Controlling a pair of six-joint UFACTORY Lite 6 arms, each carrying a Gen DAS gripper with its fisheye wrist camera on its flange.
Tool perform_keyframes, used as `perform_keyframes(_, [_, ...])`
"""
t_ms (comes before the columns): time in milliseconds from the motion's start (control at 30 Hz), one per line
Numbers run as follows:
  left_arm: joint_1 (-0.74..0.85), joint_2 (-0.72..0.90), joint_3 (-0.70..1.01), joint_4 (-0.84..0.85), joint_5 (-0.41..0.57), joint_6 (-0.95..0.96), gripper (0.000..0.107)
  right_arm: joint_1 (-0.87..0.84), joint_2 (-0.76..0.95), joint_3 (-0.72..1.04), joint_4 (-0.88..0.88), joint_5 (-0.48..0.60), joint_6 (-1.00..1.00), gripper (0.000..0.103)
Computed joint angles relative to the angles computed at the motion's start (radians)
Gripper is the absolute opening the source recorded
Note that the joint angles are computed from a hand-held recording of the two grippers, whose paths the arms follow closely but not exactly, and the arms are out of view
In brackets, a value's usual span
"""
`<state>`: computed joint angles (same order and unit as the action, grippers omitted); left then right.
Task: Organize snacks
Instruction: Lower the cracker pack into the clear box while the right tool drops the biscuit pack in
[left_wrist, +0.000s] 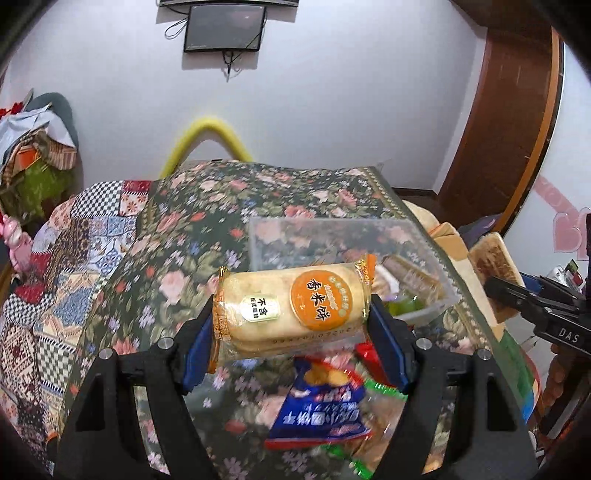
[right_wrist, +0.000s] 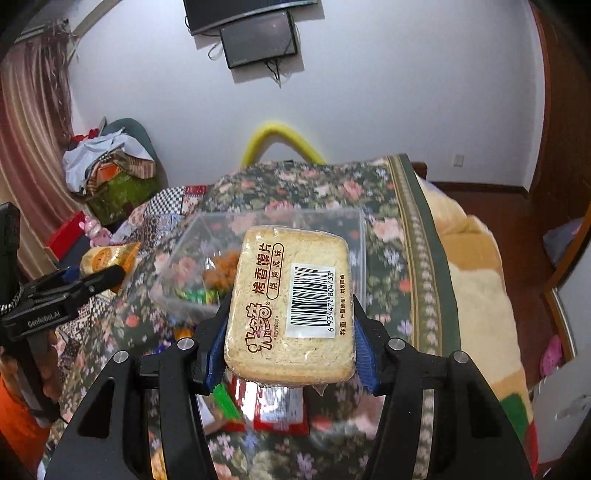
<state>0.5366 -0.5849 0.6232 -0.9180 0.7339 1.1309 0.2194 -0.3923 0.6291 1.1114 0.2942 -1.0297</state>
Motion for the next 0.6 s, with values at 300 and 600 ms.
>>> perform_keyframes(300, [-0.202, 0.197, 0.113, -0.019, -0.166, -0.083, 0.076, 0.064, 0.237, 0.153, 0.155, -0.069, -0.146, 0.053])
perform_keyframes(600, [-0.307, 0.482, 0.251, -0.063, -0.288, -0.091, 0.076, 0.079, 0.492, 0.361, 0.020, -0.067, -0.020, 0.053])
